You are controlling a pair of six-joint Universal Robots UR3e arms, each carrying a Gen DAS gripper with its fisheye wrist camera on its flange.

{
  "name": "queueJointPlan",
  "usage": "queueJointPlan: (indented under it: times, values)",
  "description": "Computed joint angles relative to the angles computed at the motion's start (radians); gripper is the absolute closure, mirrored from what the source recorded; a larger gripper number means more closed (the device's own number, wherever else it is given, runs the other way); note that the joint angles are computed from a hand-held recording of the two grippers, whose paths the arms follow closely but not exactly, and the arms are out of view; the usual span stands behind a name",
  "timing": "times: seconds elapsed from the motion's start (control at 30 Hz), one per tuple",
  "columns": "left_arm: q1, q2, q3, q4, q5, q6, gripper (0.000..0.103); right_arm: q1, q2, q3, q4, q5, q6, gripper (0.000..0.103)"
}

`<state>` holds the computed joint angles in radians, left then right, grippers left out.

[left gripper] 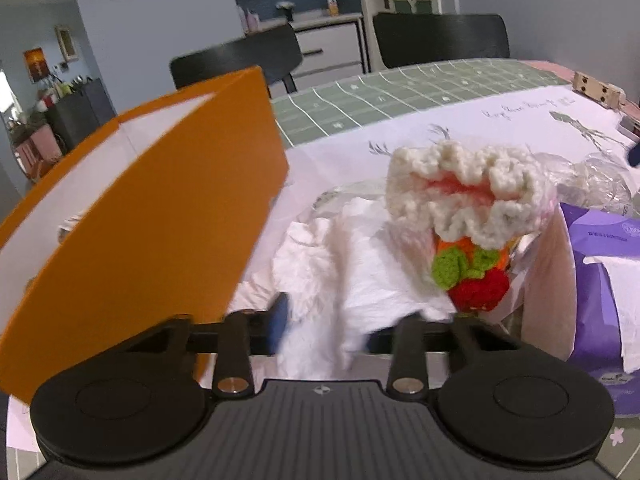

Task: Organize soft objects
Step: 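Grasp the white tissue paper with the left gripper while the right gripper grasps the ribbon-tied clear bag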

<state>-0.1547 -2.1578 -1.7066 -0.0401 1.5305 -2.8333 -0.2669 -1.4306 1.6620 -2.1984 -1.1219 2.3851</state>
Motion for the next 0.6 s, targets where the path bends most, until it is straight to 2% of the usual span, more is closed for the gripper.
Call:
queueJointPlan:
  times: [0.07,0.13,0.27,0.47,0.6]
  values:
    - [0.001,0.000,0.016,-0.033,-0.008,-0.003,0.084,0.037,0.067,-0.050,-0.042,-0.026,0.037,0.040]
    - [0.004,0.004,0.016,-0.042,-0.016,-0.003,0.094,0.072,0.131,-0.101,-0.069,-0.064,0.057,0.039]
    - [-0.009,0.017,-0.027,0.024,0.015,0.026,0.099,0.127,0.246,-0.201,-0.104,-0.151,0.079,0.035]
    - [0.017,0.090,-0.104,0.045,-0.026,0.047,0.100,0.145,0.337,-0.278,-0.095,-0.202,0.082,0.036]
    - [0.042,0.133,-0.140,0.049,-0.052,0.034,0.100,0.138,0.325,-0.254,-0.108,-0.203,0.073,0.044]
